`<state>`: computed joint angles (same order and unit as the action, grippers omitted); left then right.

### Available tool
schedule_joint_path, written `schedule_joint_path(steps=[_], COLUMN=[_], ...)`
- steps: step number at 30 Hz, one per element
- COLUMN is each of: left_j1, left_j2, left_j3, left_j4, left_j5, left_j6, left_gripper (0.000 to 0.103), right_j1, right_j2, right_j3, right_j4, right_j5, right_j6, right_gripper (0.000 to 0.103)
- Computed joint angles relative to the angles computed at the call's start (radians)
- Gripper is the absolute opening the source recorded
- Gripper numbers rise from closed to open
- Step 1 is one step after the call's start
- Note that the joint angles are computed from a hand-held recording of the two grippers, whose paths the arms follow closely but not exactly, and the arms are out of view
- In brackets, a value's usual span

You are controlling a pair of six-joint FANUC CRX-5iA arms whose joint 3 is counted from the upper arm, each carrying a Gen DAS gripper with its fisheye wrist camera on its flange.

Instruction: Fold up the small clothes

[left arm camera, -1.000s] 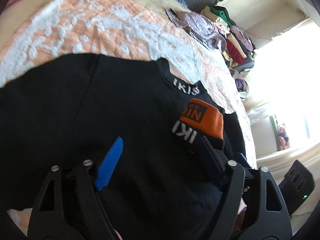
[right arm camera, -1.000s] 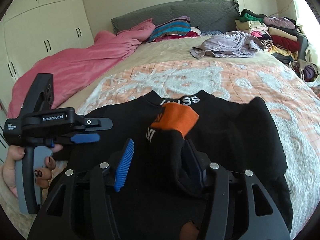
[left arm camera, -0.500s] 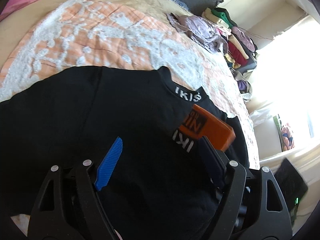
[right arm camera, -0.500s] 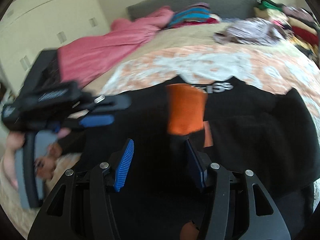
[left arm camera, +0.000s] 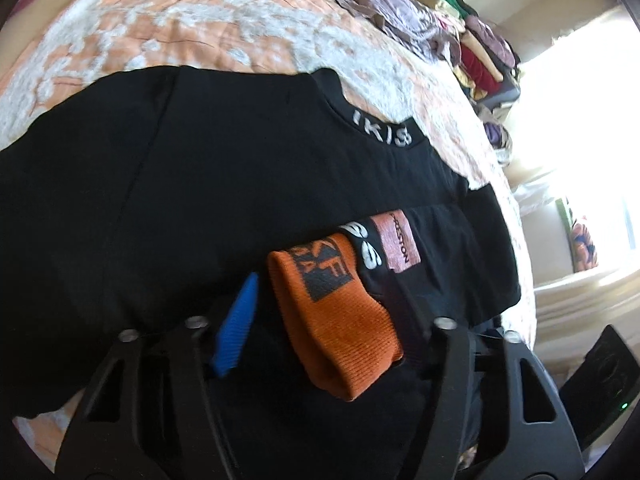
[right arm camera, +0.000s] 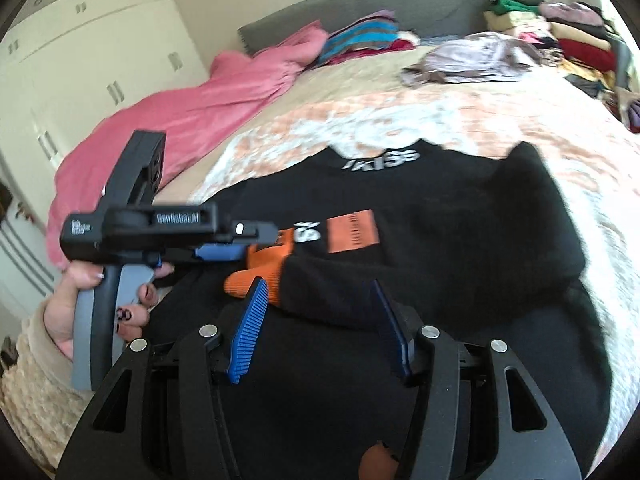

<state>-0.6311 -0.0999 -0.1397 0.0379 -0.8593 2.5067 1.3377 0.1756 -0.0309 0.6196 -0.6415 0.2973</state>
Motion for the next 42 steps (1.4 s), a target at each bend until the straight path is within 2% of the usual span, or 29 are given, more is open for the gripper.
schedule_joint_path(steps=[1,3,4,8,12,16,20,21,24,28,30,34,35,36,37,39,42], left_j1=[-0.004,-0.022,-0.029,-0.054,-0.093,-0.076,-0.057,-0.056,-0.058,-0.1,-0.138,-0.184,-0.185,-0.183,-0.178,-0.165,-0.152], left_j2=[0.01,0.032,0.037,0.005,-0.048,-0.071,-0.051,-0.047,-0.036,-0.032,-0.025,-0.011,-0.001,0.009,0.017,0.042,0.08], left_j3=[0.005,0.033,0.042,0.079,0.122,0.104,0.085,0.085,0.091,0.146,0.186,0.229,0.239,0.239,0.238,0.232,0.23], left_j4=[0.004,-0.03,-0.042,-0.118,-0.248,-0.235,-0.205,-0.206,-0.222,-0.332,-0.411,-0.482,-0.479,-0.463,-0.446,-0.404,-0.348], left_j5=[0.002,-0.018,-0.017,-0.021,-0.075,-0.098,-0.115,-0.121,-0.147,-0.228,-0.286,-0.335,-0.34,-0.335,-0.332,-0.329,-0.336], left_j6=[-0.009,0.002,-0.007,0.001,0.068,0.069,0.069,0.072,0.083,0.138,0.171,0.176,0.161,0.14,0.124,0.1,0.062], left_gripper=[0.033,0.008,0.006,0.004,0.004,0.004,0.005,0.005,0.008,0.017,0.019,0.019,0.02,0.021,0.022,0.026,0.031], right_j1=[-0.002,-0.007,-0.009,-0.015,-0.024,-0.03,-0.037,-0.035,-0.054,-0.091,-0.113,-0.167,-0.173,-0.176,-0.174,-0.179,-0.179], right_j2=[-0.011,-0.034,-0.05,-0.089,-0.117,-0.105,-0.071,-0.05,-0.021,0.04,0.064,0.099,0.1,0.107,0.102,0.064,0.057], right_j3=[-0.019,-0.055,-0.077,-0.132,-0.166,-0.15,-0.116,-0.089,-0.05,0.029,0.059,0.111,0.117,0.123,0.11,0.053,0.022], right_j4=[0.021,0.061,0.084,0.141,0.169,0.166,0.16,0.159,0.136,0.078,0.044,-0.069,-0.091,-0.094,-0.067,-0.032,0.025], right_j5=[0.001,0.007,0.009,-0.017,-0.072,-0.175,-0.26,-0.306,-0.335,-0.376,-0.374,-0.325,-0.31,-0.313,-0.316,-0.259,-0.286], right_j6=[-0.032,-0.087,-0.121,-0.208,-0.263,-0.276,-0.276,-0.254,-0.206,-0.115,-0.079,0.007,0.032,0.041,0.028,-0.008,-0.056], right_gripper=[0.053,0.053,0.053,0.053,0.053,0.053,0.053,0.054,0.059,0.059,0.059,0.059,0.039,0.012,0.012,0.011,0.01])
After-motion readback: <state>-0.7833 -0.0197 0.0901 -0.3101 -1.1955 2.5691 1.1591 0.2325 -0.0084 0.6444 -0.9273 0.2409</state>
